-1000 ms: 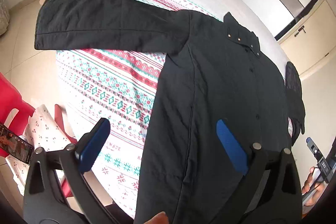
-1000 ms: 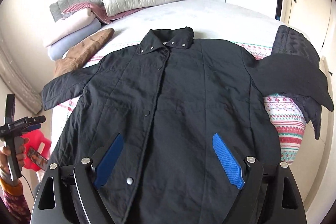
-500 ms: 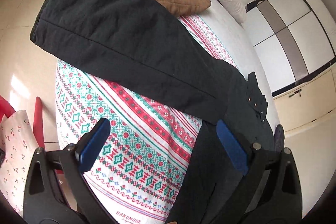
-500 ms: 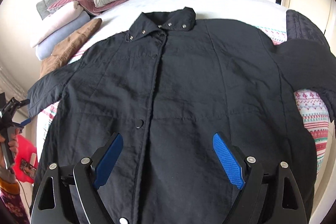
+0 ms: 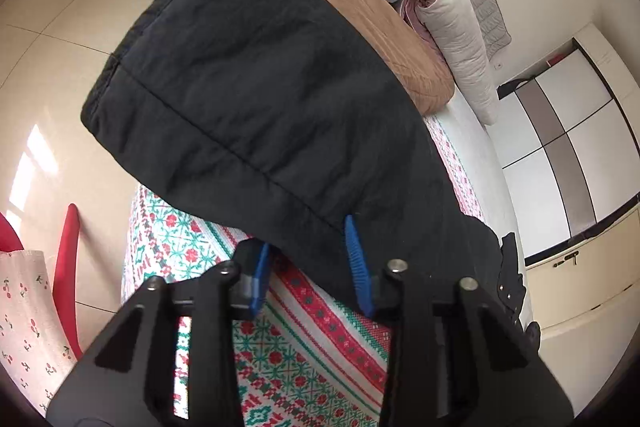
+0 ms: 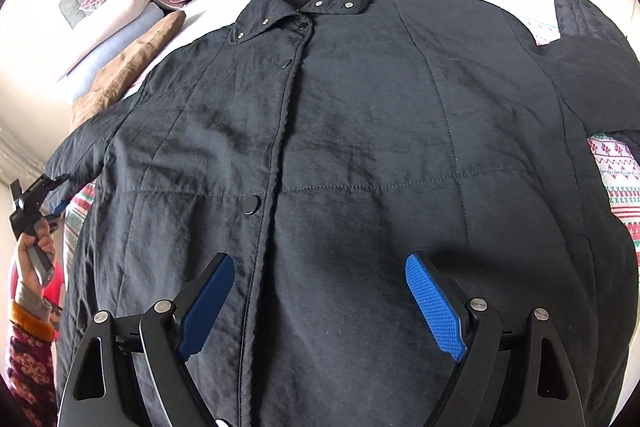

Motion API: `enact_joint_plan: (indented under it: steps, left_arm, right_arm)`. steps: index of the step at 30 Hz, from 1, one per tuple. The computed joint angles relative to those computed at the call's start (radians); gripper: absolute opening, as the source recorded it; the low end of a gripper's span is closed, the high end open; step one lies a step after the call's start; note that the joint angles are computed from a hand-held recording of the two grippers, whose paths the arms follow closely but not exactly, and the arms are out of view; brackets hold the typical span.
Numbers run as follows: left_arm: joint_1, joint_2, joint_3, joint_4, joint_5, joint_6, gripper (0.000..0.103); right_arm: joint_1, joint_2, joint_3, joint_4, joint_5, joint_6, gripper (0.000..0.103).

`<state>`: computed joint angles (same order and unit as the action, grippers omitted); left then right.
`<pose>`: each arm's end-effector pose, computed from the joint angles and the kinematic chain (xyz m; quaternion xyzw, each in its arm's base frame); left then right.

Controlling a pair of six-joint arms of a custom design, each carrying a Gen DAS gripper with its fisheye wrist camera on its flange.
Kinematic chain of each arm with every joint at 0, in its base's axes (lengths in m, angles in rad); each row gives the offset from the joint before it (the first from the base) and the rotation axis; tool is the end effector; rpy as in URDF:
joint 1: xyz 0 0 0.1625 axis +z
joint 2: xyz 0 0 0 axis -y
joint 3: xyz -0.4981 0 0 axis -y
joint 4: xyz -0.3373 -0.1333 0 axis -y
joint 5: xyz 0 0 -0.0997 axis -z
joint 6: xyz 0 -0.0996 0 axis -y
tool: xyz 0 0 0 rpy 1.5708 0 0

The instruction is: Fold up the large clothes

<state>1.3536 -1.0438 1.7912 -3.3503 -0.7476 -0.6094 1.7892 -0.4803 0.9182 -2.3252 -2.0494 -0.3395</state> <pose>0.0706 -0.6374 0.4146 -0.3490 0.7434 -0.5539 0.1370 0.2737 -0.8299 0.1966 0.2283 -0.9326 0.1387 0.2429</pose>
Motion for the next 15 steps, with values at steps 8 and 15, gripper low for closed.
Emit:
enact_joint_plan:
  steps: [8,15]
  left_arm:
    - [-0.121,0.01,-0.046,-0.218,0.099,0.372,0.006]
    - [-0.232,0.073,-0.192,-0.273,0.053,0.731,0.006]
  right_arm:
    - [0.005,0.012,-0.008,-0.007,-0.004,-0.009,0.089]
    - [0.003,0.008,-0.004,-0.01,0.01,-0.002,0.089]
